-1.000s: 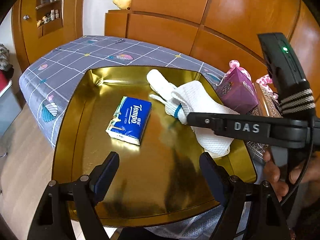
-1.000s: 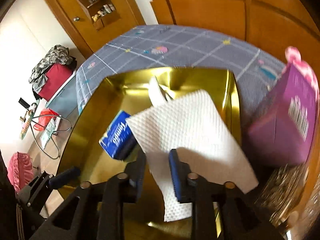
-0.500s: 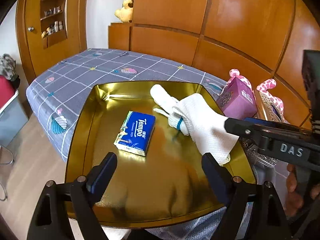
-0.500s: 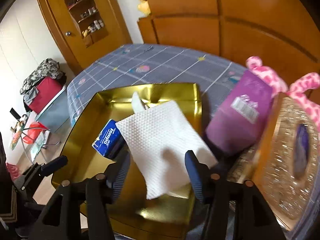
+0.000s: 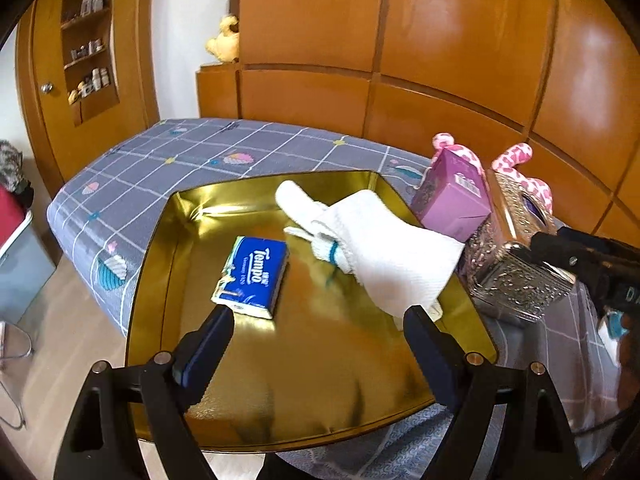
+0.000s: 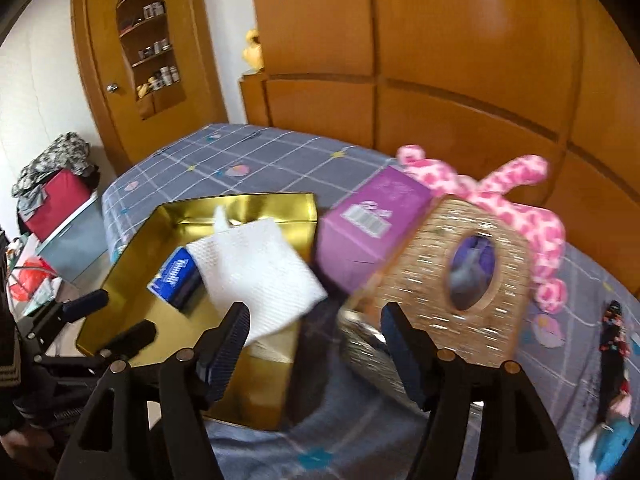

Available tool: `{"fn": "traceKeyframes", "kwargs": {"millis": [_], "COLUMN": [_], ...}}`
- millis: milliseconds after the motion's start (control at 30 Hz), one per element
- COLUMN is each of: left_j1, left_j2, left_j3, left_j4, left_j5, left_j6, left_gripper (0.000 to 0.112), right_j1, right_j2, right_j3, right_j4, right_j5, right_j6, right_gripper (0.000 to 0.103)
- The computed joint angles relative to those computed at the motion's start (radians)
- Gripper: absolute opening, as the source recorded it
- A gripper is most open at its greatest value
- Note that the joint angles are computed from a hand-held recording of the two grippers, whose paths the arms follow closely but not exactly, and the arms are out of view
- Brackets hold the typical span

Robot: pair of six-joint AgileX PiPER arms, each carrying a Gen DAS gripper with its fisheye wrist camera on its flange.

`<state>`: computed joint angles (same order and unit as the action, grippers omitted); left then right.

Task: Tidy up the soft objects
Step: 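Move both tools back to the bed toward the blue elephant plush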

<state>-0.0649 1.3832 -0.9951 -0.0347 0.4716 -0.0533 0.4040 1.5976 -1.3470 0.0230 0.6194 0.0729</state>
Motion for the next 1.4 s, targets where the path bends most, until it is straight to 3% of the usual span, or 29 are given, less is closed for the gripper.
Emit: {"fn": "traceKeyframes", "kwargs": {"millis": [333, 800, 1067, 1400], "left_j1": [-0.104, -0.326, -0.471, -0.613], "left_j2": [-0.020, 0.028, 0.157, 0.369], "left_j3": [-0.002, -0.085, -0.220, -0.497], "left_j4": [0.013, -0.111, -0.154, -0.242], "left_j5": [0.001, 0.036, 0.085, 0.189], "left_j6": [0.033, 0.236, 0.304, 0.352], "left_gripper": [0.087, 0.087, 0.087, 0.087], "right_j1": [-0.223, -0.804, -1.179, -1.392], "right_j2": [-0.156, -0.292, -0.307, -0.250], "right_j3": [0.156, 0.297, 0.318, 0.355], "right_j4": [0.049, 0.286, 0.447, 0.709], "right_j5": [-0.015, 0.045, 0.075, 0.119], "right_j6": [-0.050, -0.292, -0.376, -0.507], "right_gripper": [0.070, 0.070, 0.070, 0.073]}}
